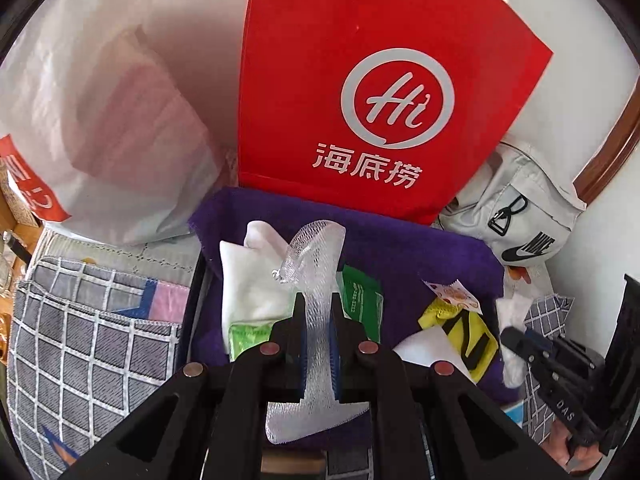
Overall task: Organize soft objects
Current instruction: 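Lower the mesh bag onto the towel with the left tool while the right tool releases the tissue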
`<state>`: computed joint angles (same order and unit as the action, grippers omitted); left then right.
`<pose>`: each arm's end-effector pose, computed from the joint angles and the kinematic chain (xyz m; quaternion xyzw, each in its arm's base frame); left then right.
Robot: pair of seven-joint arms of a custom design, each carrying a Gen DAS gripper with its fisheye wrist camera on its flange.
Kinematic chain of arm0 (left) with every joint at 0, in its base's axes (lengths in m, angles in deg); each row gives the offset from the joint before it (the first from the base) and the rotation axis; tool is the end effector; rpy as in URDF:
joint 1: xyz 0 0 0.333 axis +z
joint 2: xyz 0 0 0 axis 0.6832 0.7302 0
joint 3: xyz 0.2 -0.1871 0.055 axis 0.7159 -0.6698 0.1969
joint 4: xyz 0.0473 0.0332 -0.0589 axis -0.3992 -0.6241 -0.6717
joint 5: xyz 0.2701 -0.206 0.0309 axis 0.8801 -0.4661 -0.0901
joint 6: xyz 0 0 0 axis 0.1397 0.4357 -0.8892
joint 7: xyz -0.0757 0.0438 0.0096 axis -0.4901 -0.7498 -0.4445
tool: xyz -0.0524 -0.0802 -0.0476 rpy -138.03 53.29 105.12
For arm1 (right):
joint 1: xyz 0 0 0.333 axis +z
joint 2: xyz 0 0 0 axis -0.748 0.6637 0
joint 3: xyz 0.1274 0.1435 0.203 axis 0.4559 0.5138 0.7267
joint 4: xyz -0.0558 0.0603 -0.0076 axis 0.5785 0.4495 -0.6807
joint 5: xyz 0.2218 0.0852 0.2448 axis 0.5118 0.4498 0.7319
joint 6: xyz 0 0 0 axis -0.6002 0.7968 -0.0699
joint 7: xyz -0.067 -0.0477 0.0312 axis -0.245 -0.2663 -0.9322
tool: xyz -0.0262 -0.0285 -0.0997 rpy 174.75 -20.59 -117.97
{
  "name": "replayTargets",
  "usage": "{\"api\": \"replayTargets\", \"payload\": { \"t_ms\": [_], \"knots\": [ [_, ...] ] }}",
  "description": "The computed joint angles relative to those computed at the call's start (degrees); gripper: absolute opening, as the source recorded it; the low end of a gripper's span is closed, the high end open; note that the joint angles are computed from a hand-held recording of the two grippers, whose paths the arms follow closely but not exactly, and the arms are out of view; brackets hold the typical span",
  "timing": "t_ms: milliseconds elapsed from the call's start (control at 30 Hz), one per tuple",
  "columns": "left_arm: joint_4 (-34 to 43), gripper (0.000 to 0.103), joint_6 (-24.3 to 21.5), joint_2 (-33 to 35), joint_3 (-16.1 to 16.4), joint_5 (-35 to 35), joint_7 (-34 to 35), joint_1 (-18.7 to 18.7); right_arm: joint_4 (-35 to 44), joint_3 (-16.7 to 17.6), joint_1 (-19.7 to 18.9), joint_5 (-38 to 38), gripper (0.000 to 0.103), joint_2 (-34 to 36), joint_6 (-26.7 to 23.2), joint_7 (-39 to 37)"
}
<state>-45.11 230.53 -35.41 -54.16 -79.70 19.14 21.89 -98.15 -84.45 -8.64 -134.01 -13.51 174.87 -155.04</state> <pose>0.6341 -0.3434 0.4022 -0.5251 0.7979 -0.2912 0.0542 0.5049 0.4213 0.3648 -0.5702 0.7376 -0.1861 0.3101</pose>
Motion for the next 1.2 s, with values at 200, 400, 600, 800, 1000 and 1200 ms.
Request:
{"api": "replayTargets", "payload": {
  "t_ms": [200, 400, 600, 800, 1000, 1200],
  "knots": [
    [5.47, 0.009, -1.64, 4.39, -0.12, -0.19, 0.41, -0.31, -1.02, 0.57, -1.61, 2.5, 0.013, 0.84, 3.77, -2.0],
    [8.25, 0.009, -3.35, 6.45, -0.62, -0.74, 1.48, -0.09, 0.71, 0.31, -1.61, 5.23, 0.013, 3.07, 4.64, -4.24],
    [9.76, 0.009, -3.58, 7.86, -1.33, -2.28, 2.68, 0.34, 3.04, 0.12, -1.45, 8.84, 0.013, 5.4, 4.08, -7.34],
    [12.85, 0.009, -6.01, 9.83, -1.76, -3.61, 2.53, 0.5, 1.63, -1.22, -0.92, 9.68, 0.043, 4.97, 6.77, -6.95],
    [12.25, 0.019, -5.76, 9.24, -1.09, -3.33, 1.55, 0.29, -2.0, -4.83, 1.41, 5.87, 0.046, 2.14, 8.91, 0.6],
    [6.79, 0.04, -3.04, 5.15, 0.65, -1.04, -0.86, -0.54, -2.63, -4.07, 2.14, 1.57, 0.047, -0.87, 4.47, 3.2]
  ]
}}
